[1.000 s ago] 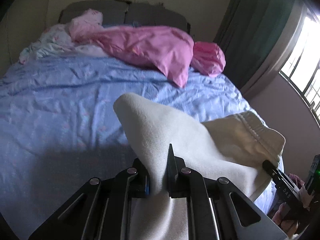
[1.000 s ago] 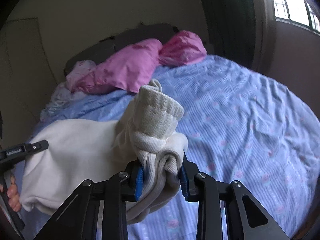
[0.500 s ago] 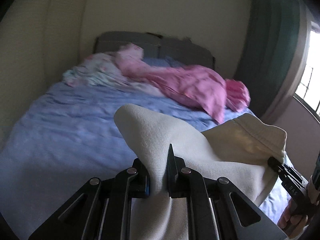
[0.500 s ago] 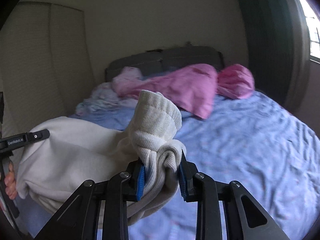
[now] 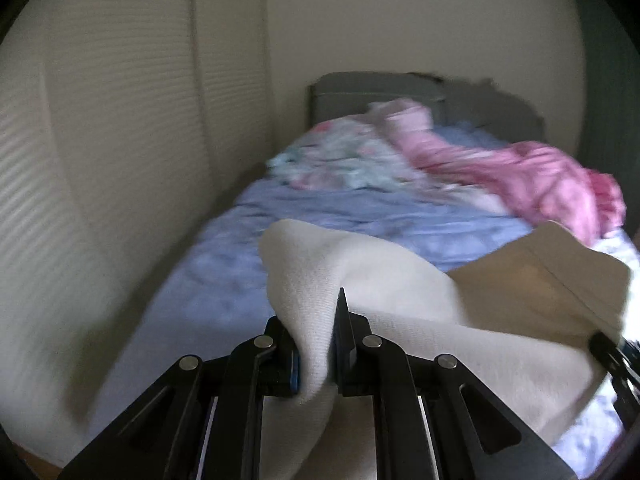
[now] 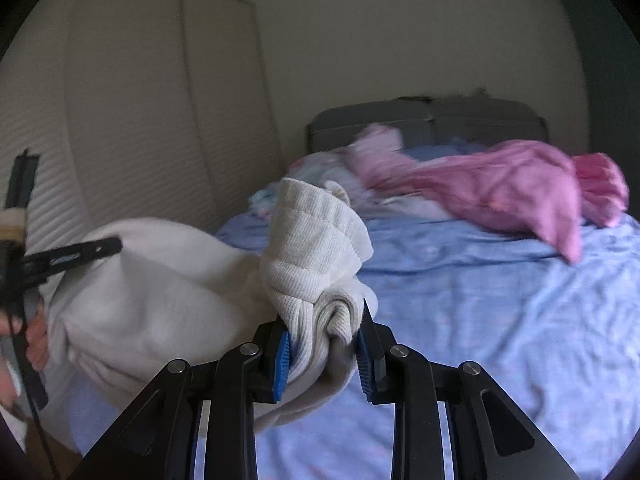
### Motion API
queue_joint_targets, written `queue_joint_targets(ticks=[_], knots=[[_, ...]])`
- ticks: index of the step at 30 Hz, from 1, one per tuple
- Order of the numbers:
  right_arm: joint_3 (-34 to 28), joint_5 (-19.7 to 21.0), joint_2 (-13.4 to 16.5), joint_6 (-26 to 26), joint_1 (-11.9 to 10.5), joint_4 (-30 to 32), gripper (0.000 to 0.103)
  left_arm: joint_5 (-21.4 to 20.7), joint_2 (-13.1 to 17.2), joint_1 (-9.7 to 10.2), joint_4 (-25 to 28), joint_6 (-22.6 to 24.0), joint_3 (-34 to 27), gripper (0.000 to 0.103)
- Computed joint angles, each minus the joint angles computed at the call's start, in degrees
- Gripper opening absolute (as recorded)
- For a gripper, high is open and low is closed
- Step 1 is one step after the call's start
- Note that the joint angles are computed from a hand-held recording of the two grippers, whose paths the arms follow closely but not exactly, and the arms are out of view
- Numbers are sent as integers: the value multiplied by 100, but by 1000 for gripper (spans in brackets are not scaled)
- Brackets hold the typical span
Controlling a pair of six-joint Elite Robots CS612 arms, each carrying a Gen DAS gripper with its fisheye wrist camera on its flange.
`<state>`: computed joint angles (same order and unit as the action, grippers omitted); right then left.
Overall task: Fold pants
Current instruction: 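Lift the bundle with the right gripper while the left gripper grasps its other end, then carry the folded trousers with both grippers and set them on the bed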
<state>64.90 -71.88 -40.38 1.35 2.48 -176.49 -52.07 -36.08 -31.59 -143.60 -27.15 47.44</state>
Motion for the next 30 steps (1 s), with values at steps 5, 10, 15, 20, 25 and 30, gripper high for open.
queue_joint_targets(ticks=[5,10,15,20,25,30], knots=[[-310,60,277,109,347,472,28,-22,-39,247,943,-910,254,15],[-228,421,325,-42,557,1941,45,-745,-69,431,2587,-1998,647,32],[49,354,271,4,536,2443,56,569,-304,156,3511,-2273,1241,61],[270,437,76,-219,458,2465,56,996,-938,-100,2341,-2375,2319,67],[713,762,-92,309,282,447,62,1142,-1236,-376,584,-1950,3070,81],[-489,811,405,-88,303,1345,66,952,-1111,-411,-175,-1783,3042,80]])
